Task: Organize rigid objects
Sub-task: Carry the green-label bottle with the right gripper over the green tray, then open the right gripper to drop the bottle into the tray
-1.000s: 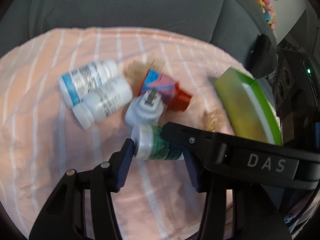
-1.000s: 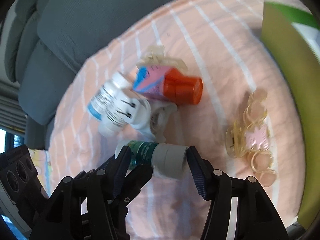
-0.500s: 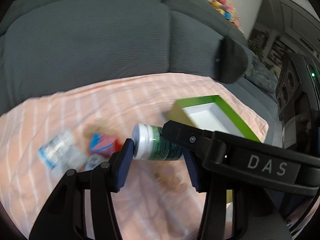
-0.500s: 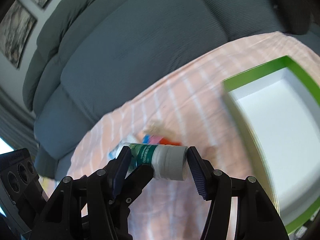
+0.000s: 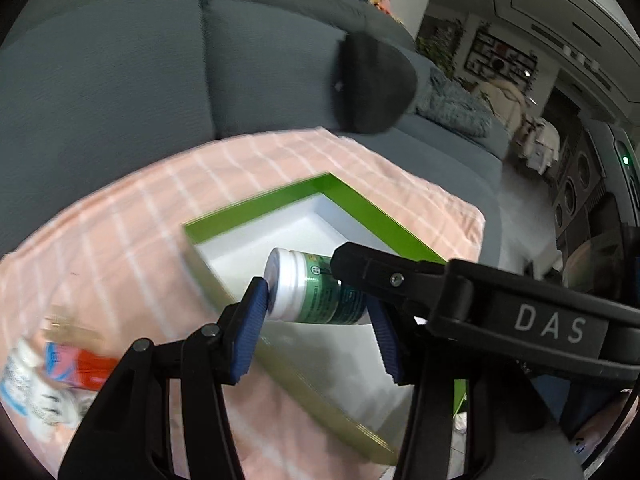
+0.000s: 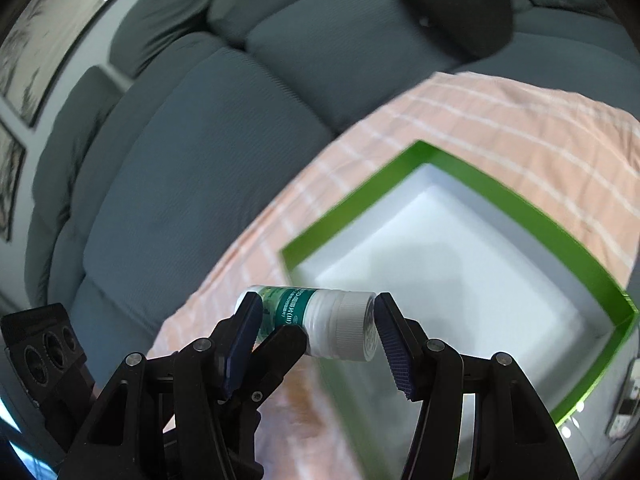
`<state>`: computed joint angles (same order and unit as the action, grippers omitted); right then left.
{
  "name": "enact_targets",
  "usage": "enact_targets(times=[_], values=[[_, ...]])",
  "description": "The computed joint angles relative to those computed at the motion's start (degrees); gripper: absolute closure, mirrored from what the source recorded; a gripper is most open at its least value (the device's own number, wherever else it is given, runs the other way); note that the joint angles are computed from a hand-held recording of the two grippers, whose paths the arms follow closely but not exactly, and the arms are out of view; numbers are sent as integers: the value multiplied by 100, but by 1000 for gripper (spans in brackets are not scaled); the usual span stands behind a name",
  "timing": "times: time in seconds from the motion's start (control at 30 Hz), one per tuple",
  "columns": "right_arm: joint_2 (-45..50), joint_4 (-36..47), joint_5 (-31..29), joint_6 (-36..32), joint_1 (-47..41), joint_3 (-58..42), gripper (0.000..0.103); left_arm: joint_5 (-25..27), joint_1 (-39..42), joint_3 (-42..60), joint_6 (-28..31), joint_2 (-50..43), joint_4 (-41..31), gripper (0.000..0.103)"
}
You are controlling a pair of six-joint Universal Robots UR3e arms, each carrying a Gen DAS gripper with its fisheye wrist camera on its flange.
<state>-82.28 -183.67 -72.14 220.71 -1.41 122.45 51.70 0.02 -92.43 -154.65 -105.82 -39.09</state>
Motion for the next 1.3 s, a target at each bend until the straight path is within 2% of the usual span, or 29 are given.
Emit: enact_targets(times=[0.27, 0.63, 0.73, 0.8, 0.9, 1.07, 1.13, 1.2, 1.3], values=[[94, -266, 371, 40, -553, 565, 42, 176, -340, 403, -141, -461, -318, 54], [278, -81, 137, 96, -433, 479, 42, 16, -155, 233, -13, -316, -782, 52], [268, -17, -220, 238, -258, 387, 42, -9, -10, 115, -14, -112, -836, 52], [214, 199, -782, 363, -11, 246, 35, -72, 133, 2, -20, 14, -787, 51], [204, 560, -1577, 515, 370, -24, 32, -71, 493, -279, 23, 362, -756, 49], [251, 552, -1581, 481, 491, -120, 32, -34, 1347, -705, 430, 971, -923, 49], [299, 797, -1988, 542, 709, -333, 30, -59, 1786, -852, 569, 1215, -1060, 48], [396, 924, -2294, 573, 893, -543, 24, -186, 2294, -1006, 758, 1454, -1215, 45], [700, 1098, -2725, 610, 1175, -963, 22, -425, 3043, -1294, 880, 1721, -1230, 39]])
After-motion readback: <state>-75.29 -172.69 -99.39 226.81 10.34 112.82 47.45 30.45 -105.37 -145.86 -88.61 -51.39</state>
